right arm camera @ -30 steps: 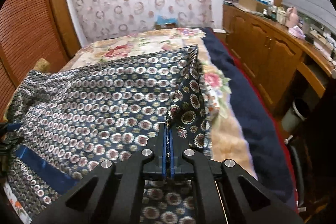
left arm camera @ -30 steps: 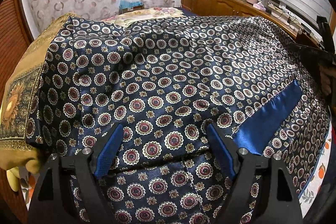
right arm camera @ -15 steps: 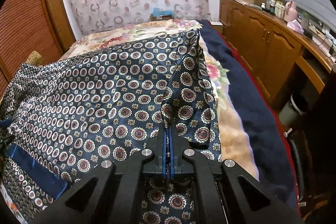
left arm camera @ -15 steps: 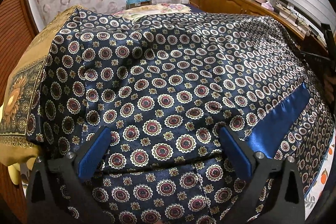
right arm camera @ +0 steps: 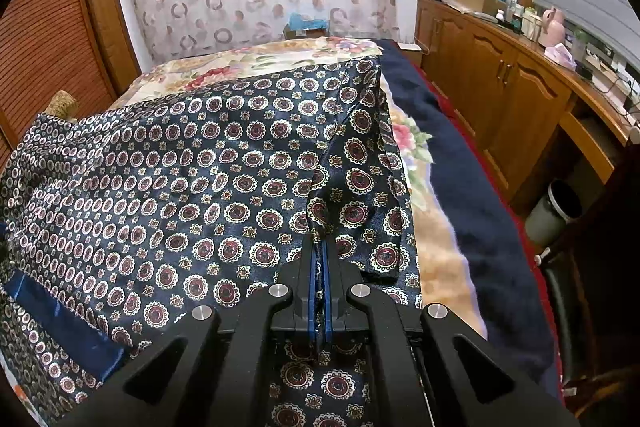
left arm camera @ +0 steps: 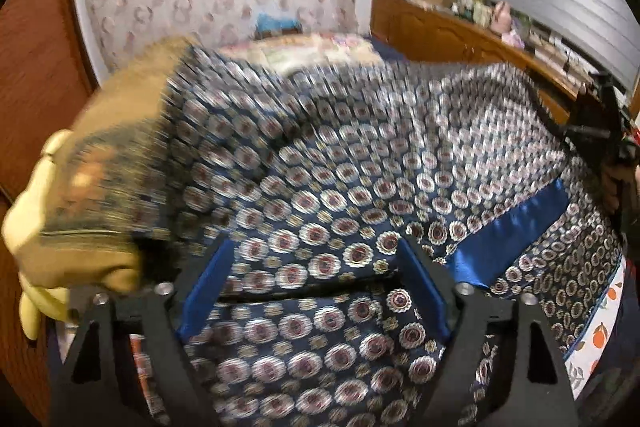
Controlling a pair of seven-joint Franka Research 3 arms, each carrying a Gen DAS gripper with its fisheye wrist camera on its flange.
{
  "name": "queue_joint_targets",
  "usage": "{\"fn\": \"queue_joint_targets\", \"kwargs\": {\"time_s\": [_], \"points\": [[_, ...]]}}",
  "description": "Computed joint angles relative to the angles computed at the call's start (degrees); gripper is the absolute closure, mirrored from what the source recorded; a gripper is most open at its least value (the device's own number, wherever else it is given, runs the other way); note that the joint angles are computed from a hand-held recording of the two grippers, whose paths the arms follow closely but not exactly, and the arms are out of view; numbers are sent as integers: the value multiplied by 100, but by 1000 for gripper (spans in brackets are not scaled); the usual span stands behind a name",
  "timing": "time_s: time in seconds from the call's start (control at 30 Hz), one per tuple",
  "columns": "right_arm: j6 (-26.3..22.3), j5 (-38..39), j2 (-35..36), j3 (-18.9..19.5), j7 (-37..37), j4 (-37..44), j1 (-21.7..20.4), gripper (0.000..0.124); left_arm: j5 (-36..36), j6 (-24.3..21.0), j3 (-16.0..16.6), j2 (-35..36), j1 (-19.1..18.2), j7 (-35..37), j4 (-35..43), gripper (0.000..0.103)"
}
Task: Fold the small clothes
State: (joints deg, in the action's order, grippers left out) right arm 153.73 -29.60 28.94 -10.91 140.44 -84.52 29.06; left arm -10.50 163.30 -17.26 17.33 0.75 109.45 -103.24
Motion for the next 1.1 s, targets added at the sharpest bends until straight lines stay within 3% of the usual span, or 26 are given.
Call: {"fn": "queue_joint_targets", "kwargs": {"time_s": [0.17, 0.23, 0.3, 0.4, 0.57, 0.7, 0.8, 0.9, 1.0, 1.1], "points": [[40, 17, -10, 4, -10, -30, -14, 122, -104, 359, 103, -291, 144, -124, -295, 41], [23, 6, -9, -9, -11, -24, 0, 122, 14, 332, 219, -282, 126, -291, -270, 61], [6, -12, -9, -14, -22, -20, 6, 122, 171, 273, 321, -231, 106, -436, -208, 70], [8, -23, -21, -10, -41, -34, -1, 122, 906, 389, 745, -144, -189, -1120, -158, 71], [12, -32, -35, -7, -65, -51, -10, 122, 1662, 518, 879, 14, -271, -1750, -47, 71], [19, -38, -48, -4, -93, -72, -24, 122, 2536, 747, 1269, -6, -577, -2516, -74, 71], [28, -47, -55, -7, -87, -84, -24, 122, 2370, 1100, 884, -136, -216, -2343, -286, 71], [22, -52, -56, -6, -96, -84, -27, 122, 2538, 1218, 964, -207, -246, -2522, -338, 71], [20, -57, -63, -3, -109, -90, -32, 122, 2784, 948, 1091, -89, -350, -2667, -120, 71], [32, -49, -64, 3, -106, -93, -37, 122, 2716, 705, 929, 82, -231, -2498, 73, 71]]}}
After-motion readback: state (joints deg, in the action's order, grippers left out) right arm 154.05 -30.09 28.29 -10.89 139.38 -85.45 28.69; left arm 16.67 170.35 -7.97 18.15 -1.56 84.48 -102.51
